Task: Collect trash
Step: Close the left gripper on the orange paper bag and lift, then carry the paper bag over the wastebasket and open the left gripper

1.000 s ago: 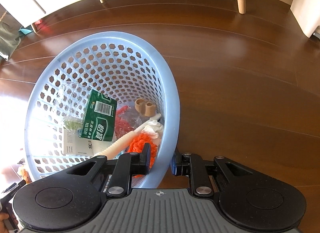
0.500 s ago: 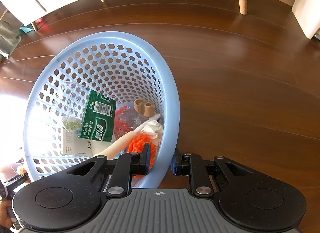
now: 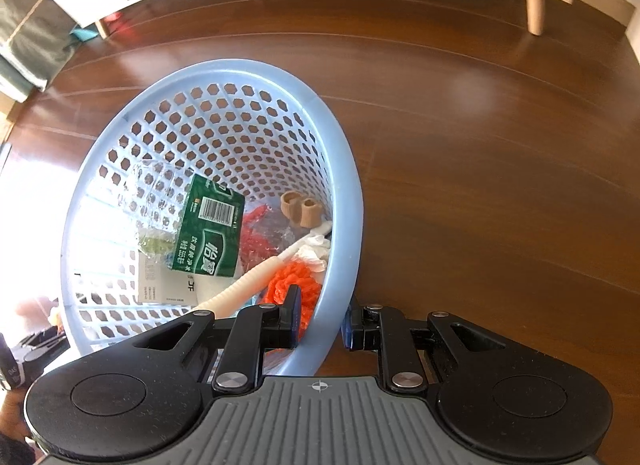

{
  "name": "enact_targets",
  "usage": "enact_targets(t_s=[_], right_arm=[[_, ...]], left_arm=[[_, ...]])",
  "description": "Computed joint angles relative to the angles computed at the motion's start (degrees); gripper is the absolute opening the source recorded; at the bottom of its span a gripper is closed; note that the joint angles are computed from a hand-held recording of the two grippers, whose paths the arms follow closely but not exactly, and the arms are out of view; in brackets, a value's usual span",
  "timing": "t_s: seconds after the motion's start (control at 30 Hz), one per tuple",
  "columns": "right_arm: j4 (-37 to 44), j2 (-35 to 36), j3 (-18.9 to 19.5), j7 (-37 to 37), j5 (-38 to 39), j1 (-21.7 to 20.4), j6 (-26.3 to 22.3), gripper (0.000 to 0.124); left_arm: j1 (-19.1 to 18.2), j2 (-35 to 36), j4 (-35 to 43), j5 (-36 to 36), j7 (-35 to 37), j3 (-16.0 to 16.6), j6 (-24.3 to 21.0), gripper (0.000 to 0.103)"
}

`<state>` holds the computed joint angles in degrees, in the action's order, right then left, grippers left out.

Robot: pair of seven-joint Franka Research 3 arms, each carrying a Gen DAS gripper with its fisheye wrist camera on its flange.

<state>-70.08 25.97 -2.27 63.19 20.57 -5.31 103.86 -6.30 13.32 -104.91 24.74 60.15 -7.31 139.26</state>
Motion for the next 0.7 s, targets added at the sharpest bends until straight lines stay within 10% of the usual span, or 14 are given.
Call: enact_targets(t_s=[0.7], right_arm=[[-0.65,0.11,0.93,-9.17,1.73,0.78,-0.84,0.016]], left_arm=[[-3.39,-5.98,9.83,-16.26,10.44,-4.58,3.32,0.037]])
